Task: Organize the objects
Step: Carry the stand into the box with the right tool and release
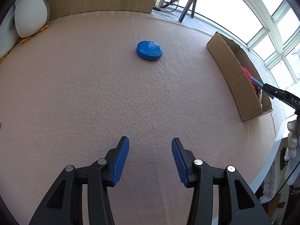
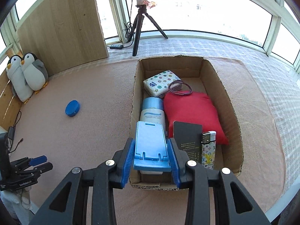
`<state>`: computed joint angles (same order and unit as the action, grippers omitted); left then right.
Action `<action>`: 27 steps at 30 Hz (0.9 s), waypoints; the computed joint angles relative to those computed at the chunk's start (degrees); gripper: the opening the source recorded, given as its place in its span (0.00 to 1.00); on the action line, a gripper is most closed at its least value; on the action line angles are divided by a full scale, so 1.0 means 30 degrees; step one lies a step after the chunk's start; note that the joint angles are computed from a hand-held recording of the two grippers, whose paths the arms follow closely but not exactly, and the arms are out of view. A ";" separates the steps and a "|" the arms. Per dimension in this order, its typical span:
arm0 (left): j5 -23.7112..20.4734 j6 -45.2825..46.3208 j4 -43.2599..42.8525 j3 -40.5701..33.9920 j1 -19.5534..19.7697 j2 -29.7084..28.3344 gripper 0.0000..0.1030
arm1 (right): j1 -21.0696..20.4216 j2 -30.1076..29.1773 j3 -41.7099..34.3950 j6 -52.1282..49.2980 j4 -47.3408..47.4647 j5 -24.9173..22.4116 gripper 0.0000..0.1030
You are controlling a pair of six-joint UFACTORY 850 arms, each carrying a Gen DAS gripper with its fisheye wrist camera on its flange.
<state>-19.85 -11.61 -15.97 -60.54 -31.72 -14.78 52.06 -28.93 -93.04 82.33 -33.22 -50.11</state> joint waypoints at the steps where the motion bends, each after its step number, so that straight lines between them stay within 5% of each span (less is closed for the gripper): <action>1: -0.0019 -0.0034 0.0051 -0.0026 -0.0012 -0.0013 0.49 | -0.0040 0.0047 0.0105 0.0048 0.0023 -0.0006 0.32; 5: -0.0047 -0.0011 0.0084 0.0039 0.0015 0.0071 0.49 | -0.0089 0.0110 0.0260 0.0168 -0.0142 0.0115 0.32; 9: -0.0008 -0.0057 0.0171 0.0110 0.0025 0.0133 0.49 | 0.0123 0.0012 0.0110 0.1001 -0.1084 -0.0251 0.54; 17: 0.0071 -0.0103 0.0280 0.0213 0.0225 0.0155 0.49 | 0.0143 -0.0428 -0.0605 0.0690 -0.0969 0.0179 0.54; 27: 0.0426 0.1152 -0.0043 -0.1200 0.1124 -0.0634 0.49 | -0.0274 -0.2531 -0.3774 -0.2317 0.0833 0.2511 0.56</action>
